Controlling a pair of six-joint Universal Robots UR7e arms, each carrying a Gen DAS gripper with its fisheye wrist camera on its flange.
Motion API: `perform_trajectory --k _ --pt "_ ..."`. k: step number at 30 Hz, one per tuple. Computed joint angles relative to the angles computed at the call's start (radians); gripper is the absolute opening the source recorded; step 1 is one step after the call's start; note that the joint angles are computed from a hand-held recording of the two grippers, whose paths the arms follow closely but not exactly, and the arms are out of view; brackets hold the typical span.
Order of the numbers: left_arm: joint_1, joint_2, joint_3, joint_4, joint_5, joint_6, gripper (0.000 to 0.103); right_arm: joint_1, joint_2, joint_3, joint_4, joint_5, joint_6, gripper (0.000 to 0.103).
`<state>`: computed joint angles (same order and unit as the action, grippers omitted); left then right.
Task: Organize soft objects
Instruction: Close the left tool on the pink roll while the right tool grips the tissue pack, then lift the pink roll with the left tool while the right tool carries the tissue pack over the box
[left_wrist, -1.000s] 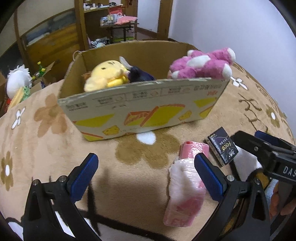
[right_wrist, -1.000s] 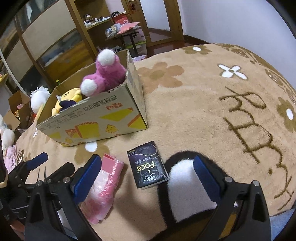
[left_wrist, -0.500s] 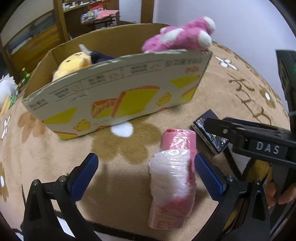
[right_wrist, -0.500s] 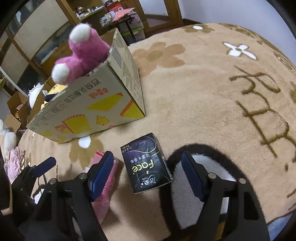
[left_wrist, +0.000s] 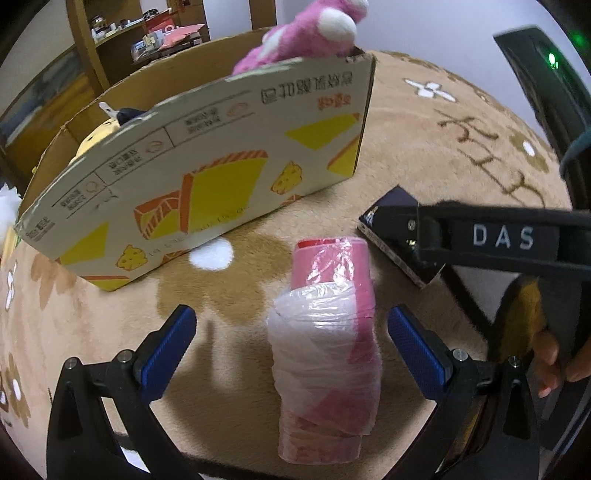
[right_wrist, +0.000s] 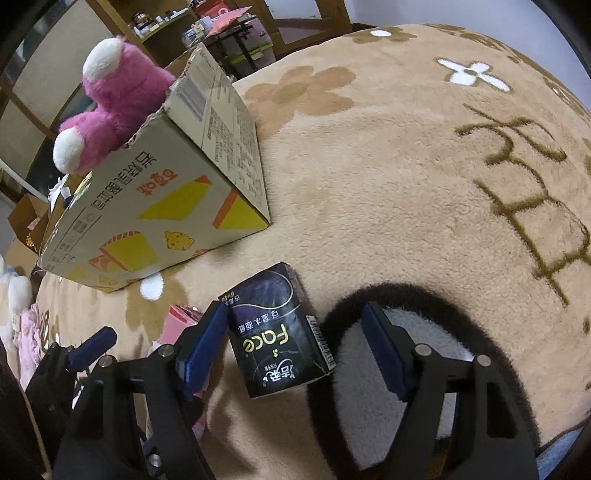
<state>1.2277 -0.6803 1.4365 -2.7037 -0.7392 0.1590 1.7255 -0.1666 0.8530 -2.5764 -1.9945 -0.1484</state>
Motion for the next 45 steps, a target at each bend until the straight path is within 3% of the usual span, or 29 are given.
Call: perform_trajectory --k 8,16,22,28,31,35,39,45 --pt "0.016 0.014 -0.029 0.077 0.01 -0.057 0.102 0.0 0.02 -0.033 0.015 -0.01 -0.011 0.081" --pt "0.026 -0.007 -0.006 0.072 0.005 -0.079 0.099 0.008 0.023 -0.028 0.01 -0.031 -0.035 0.082" --pt "0.029 -0.029 0.015 0.082 -0.013 -0.082 0.085 0.015 0.036 -0.037 0.01 -0.055 -0.065 0.086" --pt "0.034 -0.042 0.018 0.1 -0.062 -0.106 0.055 0.02 0.048 -0.046 0.011 -0.069 -0.098 0.091" --pt "0.034 -0.055 0.03 0.092 -0.068 -0.115 0.047 0.019 0.039 -0.027 -0.013 -0.073 -0.092 0.08" --pt "0.029 -0.062 0.045 0.049 -0.035 -0.117 0.045 0.011 0.016 0.006 -0.053 -0.059 -0.07 0.05" --pt "0.015 -0.077 0.075 -0.039 0.005 -0.098 0.043 0.007 -0.007 0.04 -0.095 -0.02 -0.066 0.05" --pt "-0.019 -0.101 0.13 -0.246 0.073 -0.015 0.043 0.033 -0.036 0.106 -0.193 -0.007 -0.15 0.05"
